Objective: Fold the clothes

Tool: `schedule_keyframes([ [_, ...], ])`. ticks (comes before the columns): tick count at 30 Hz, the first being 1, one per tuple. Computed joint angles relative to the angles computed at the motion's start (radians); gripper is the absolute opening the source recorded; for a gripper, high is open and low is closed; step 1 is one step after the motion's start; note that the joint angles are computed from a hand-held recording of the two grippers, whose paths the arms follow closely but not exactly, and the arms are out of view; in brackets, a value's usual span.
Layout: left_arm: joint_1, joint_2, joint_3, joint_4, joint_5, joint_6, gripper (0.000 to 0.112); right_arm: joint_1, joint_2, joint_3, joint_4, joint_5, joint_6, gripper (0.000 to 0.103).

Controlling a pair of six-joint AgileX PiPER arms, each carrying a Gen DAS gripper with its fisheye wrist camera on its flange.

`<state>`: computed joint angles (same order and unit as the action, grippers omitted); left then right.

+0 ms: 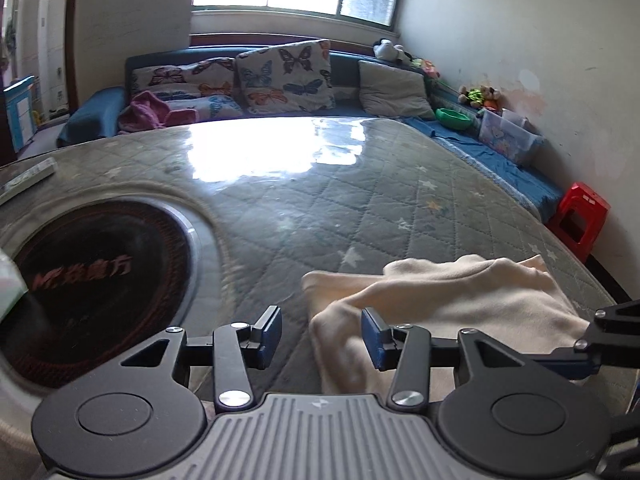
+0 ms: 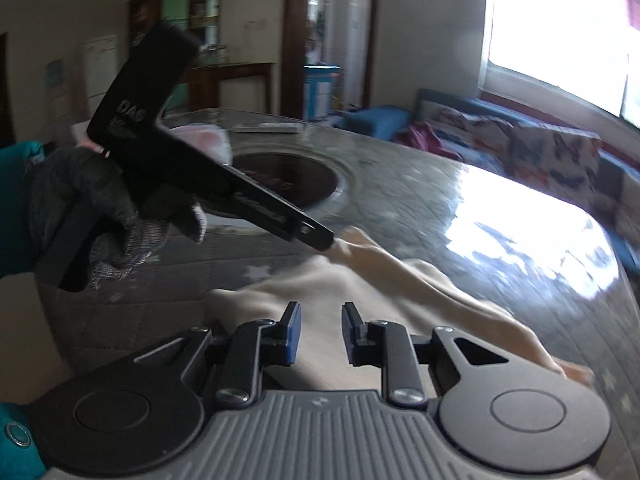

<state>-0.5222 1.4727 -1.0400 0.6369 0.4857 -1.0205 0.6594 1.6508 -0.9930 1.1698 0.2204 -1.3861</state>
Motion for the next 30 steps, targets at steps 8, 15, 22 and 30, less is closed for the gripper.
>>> schedule_keyframes([
  [8, -0.002, -0.097, 0.078, 0.038, 0.052, -0.100, 0.052, 0.100, 0.087, -0.045, -0.188, -0.052, 0.137, 0.021],
  [15, 0.002, -0.109, 0.074, 0.019, 0.089, -0.120, 0.066, 0.114, 0.044, -0.046, -0.280, -0.036, 0.201, 0.032],
  [22, -0.016, -0.088, 0.045, -0.005, 0.145, -0.134, 0.071, 0.153, 0.076, -0.078, -0.485, -0.016, 0.348, 0.041],
  [30, -0.011, -0.106, 0.045, -0.037, 0.148, -0.139, 0.080, 0.213, 0.126, -0.105, -0.967, -0.070, 0.807, 0.038],
])
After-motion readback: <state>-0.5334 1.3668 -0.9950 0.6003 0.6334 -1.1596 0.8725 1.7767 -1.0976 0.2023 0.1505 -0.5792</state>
